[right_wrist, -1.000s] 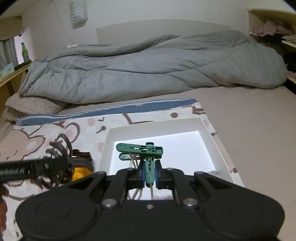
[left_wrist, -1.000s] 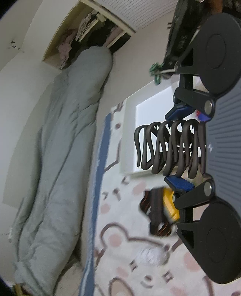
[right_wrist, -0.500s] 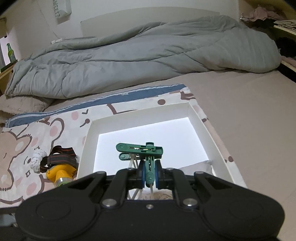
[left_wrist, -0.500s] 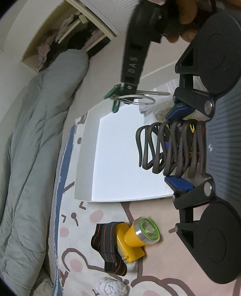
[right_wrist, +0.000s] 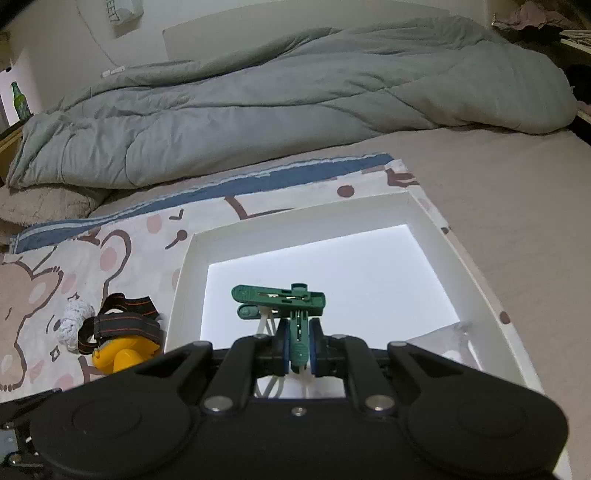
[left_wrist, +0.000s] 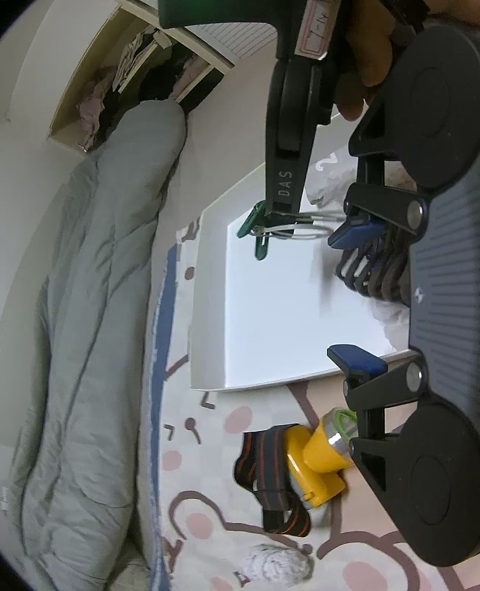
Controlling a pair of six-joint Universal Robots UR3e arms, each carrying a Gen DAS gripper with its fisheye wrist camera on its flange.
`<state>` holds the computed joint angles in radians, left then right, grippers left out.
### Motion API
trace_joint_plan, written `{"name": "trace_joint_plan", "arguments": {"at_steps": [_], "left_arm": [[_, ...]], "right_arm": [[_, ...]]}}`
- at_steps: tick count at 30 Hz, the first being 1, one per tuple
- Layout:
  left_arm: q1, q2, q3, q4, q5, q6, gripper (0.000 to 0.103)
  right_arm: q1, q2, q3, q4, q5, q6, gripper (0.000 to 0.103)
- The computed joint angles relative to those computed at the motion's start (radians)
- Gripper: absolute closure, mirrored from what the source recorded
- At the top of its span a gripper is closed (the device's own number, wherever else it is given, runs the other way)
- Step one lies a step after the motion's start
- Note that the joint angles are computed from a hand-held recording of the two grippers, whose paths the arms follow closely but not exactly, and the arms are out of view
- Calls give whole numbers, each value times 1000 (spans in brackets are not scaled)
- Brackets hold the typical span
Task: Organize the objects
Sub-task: 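Lower the clothespin and coiled clip into the tray and open both grippers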
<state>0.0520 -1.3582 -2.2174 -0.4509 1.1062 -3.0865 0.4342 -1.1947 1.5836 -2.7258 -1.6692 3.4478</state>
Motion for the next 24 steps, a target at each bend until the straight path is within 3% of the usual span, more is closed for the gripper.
{"name": "trace_joint_plan", "arguments": {"at_steps": [2, 4, 8, 11, 13, 15, 20, 24], "left_arm": [[4, -6, 9, -22, -4, 8, 46], [13, -4, 12, -34, -8, 14, 46], [37, 4, 31, -92, -37, 42, 46], [62, 13, 64, -205, -91, 110, 43], [65, 22, 84, -274, -107, 152, 34], [48, 27, 90, -287, -88, 161, 17], [-19, 12, 99, -299, -19, 212, 17], [-80, -15, 77, -229, 41, 241, 19]], "right_arm": [[-4, 8, 2, -8, 15, 2, 87], [2, 13, 4, -17, -6, 18, 64], [-3, -6, 20, -14, -4, 9, 65], [-8, -37, 39, 5, 2, -6, 65], [-12, -63, 63, 14, 1, -19, 65], [-18, -92, 88, 22, 3, -28, 65], [-32, -148, 140, 27, 8, -38, 65], [-42, -174, 165, 24, 26, -46, 65]]}}
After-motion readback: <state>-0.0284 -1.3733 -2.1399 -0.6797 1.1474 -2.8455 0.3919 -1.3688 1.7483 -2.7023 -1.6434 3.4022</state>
